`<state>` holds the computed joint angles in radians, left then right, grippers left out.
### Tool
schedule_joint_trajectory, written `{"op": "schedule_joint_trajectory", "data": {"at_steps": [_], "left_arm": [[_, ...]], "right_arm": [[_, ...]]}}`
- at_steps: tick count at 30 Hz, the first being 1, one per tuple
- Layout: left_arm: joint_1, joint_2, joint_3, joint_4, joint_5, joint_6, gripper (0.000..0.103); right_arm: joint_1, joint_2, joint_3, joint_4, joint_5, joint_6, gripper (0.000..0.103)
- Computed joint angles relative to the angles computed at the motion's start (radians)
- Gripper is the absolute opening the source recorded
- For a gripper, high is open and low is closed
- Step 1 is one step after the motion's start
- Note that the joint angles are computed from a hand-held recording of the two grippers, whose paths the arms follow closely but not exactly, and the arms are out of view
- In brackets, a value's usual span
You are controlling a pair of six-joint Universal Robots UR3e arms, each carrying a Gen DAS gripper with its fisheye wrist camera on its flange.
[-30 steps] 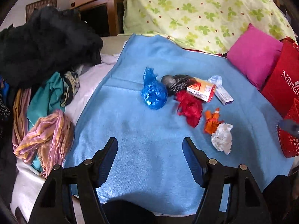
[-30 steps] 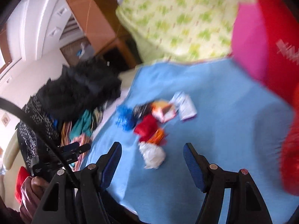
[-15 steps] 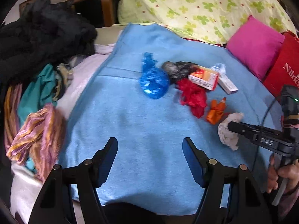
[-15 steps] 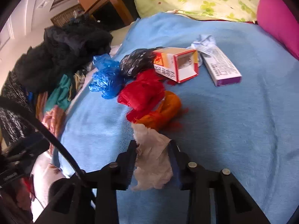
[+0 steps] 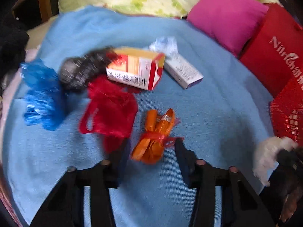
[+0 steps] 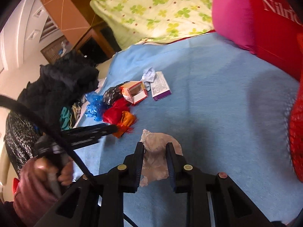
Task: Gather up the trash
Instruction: 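Grasp the orange wrapper with the left tool while the right tool grasps white tissue, then drop the white tissue into the wastebasket with the right tool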
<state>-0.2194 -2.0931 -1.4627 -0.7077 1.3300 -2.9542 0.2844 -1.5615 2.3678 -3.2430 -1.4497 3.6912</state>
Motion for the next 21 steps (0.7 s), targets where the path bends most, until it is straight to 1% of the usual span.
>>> {"op": "schedule_joint_trajectory", "data": {"at_steps": [1,2,4,8,13,16,19,21], "left_arm": [[-0.001,-0.019,0.022,-0.024,-0.009,0.001,0.036],[0.002,-0.021,0.019,-0.021,-0.019,-0.002,0.034],[0.015,0.009,-0.021,-0.008,-0.036,-0.024,0.032],[0.050,0.167,-0.190,0.062,-0.086,-0.020,0.032],[0.080,0.415,-0.370,0.084,-0.128,-0.024,0.032],[0.080,0.532,-0.421,0.069,-0.117,-0.028,0.032],[0.071,0.612,-0.430,0.035,-0.105,-0.038,0.032],[0.064,0.658,-0.447,0.034,-0.089,-0.040,0.032]], "right_arm": [[-0.004,-0.014,0.016,-0.004,0.002,0.002,0.025],[0.001,-0.012,0.015,-0.005,-0.006,0.004,0.025],[0.018,0.008,0.007,-0.015,-0.020,0.007,0.025],[0.064,0.026,-0.020,-0.030,-0.045,0.017,0.025],[0.152,0.006,-0.078,-0.017,-0.116,0.034,0.025],[0.215,-0.014,-0.120,0.011,-0.182,0.041,0.025],[0.288,-0.040,-0.168,0.064,-0.275,0.045,0.025],[0.317,-0.063,-0.181,0.086,-0.313,0.050,0.025]]}}
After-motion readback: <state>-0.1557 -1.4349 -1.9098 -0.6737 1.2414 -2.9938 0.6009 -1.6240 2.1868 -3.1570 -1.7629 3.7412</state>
